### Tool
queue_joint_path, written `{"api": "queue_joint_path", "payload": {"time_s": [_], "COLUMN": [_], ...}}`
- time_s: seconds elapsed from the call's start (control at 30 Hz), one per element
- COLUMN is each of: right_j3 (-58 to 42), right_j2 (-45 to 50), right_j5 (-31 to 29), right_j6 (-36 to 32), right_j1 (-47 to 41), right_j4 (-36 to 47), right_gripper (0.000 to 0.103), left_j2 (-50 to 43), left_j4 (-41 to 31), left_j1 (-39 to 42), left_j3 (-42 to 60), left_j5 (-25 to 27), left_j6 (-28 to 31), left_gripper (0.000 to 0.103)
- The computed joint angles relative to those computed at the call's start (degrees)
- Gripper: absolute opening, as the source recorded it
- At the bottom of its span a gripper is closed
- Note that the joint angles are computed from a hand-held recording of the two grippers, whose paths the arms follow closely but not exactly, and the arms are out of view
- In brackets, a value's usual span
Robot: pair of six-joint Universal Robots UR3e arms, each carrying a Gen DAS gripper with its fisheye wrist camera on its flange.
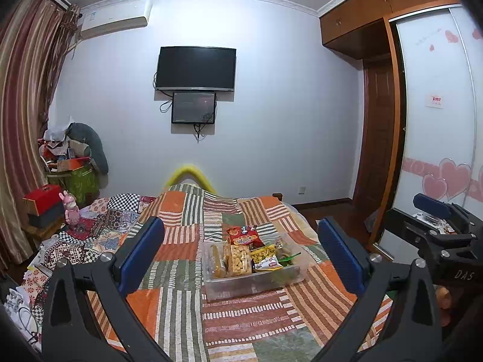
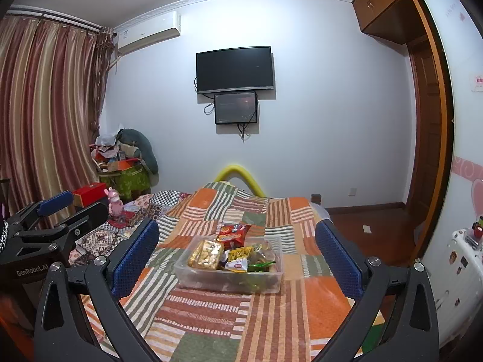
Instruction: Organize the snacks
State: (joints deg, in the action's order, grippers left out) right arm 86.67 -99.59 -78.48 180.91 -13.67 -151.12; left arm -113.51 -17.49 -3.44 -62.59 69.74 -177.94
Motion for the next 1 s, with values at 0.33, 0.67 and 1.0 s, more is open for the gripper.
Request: {"api": "queue_joint_path", "payload": {"time_s": [0.33,0.67,1.0], "right_j3": [-0.23,-0.35,-1.22], "right_j2": [-0.32,-0.27,-0.22], "right_j5": [-0.13,-0.18,-0.4], "right_j6": [0.07,0.13,0.31], "right_j1": [-0.16,-0.2,-0.01], "right_j4": [0.78,0.74,1.49], "right_gripper": [0.103,0.103,0.103], "left_j2": [-0.42,-0.2,-0.28], "left_j4": [0.28,0.28,0.34], "left_j1": [0.04,0.3,0.13], "left_j3": [0.25,-0.19,-0.23], "left_j5": [-0.37,-0.87,-0.94], "left_j6": [-0.08,0.07,0.22], "left_gripper": [0.103,0.103,0.103]}}
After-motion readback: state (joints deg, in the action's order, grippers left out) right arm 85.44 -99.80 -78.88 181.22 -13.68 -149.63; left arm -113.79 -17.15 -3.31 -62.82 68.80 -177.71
